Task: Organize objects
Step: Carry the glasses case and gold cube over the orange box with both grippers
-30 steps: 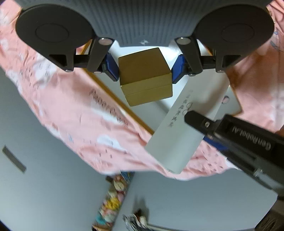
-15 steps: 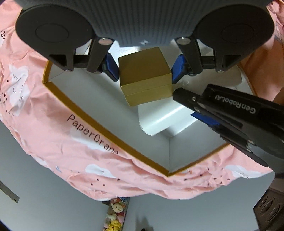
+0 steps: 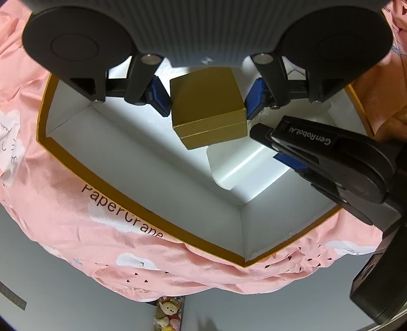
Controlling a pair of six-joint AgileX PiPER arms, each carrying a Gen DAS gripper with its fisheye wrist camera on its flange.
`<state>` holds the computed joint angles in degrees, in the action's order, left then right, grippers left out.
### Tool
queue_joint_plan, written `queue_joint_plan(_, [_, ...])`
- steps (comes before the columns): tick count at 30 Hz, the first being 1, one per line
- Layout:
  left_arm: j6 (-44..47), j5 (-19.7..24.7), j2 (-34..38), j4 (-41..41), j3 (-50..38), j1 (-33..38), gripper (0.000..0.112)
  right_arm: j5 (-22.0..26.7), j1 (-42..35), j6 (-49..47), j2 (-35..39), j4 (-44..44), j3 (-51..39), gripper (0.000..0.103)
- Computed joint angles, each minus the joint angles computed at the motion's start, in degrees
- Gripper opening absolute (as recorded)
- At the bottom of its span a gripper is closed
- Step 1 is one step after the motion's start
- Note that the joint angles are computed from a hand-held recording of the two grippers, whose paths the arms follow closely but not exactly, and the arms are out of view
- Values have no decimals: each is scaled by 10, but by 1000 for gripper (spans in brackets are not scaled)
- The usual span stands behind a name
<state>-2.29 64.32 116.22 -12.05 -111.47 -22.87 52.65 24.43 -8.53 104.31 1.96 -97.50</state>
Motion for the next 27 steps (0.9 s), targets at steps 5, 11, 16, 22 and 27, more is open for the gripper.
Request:
queue_joint_plan(5, [7,-24,-35,53,38,-16,36,11,-3,0,2,33,-8,65])
queue_joint_plan(11, [20,-67,-95,73,97,-17,32,26,10,4,23,55,-37,65])
queue_joint_plan(16, [17,-134,-160,55,164,11,33,60,21,27,55,64,-80,65])
queue_joint_plan(22, [-15,-193,-216,16,224,56,33,86,30,44,87,92,-120,65])
queue_joint_plan(27, [-54,-195,-226,-13,251,79,33,100,40,81,89,48,-138,64])
